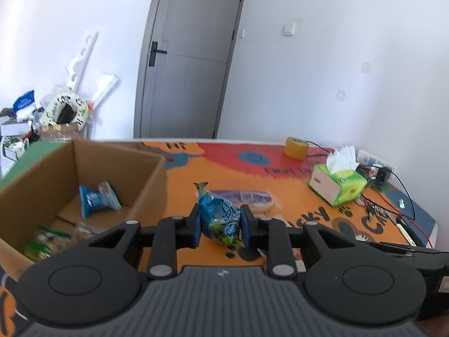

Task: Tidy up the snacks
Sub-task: 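Carry both snacks over the cardboard box and release them inside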

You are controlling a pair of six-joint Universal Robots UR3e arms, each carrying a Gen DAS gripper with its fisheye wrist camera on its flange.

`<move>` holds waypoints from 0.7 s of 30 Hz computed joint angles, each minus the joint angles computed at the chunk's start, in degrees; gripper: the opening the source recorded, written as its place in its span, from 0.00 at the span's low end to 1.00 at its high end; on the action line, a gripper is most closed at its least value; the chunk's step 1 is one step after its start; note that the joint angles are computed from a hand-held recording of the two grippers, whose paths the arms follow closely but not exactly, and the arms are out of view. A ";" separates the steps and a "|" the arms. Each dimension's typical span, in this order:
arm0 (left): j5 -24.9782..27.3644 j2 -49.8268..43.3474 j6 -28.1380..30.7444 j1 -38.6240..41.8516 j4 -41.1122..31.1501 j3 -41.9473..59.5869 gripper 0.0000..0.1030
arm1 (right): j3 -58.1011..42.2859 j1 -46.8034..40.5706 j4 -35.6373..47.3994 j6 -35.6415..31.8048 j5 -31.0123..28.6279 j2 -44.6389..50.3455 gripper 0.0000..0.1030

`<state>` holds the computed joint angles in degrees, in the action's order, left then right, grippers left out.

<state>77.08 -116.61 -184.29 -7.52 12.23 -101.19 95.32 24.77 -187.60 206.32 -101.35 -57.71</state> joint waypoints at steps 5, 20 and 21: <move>-0.56 2.52 0.02 2.90 1.16 -1.81 0.26 | -5.02 1.60 1.26 -1.24 -0.83 1.43 0.46; -0.64 4.15 -0.82 10.19 1.75 -3.56 0.26 | -23.92 4.34 8.48 -4.83 -0.15 9.39 0.45; -0.82 3.96 -0.83 10.56 1.52 -3.30 0.26 | -25.16 4.56 9.04 -5.02 -0.26 9.98 0.45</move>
<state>76.26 -112.65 -185.12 3.03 13.75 -104.49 70.16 29.33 -178.56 201.30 -101.61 -47.73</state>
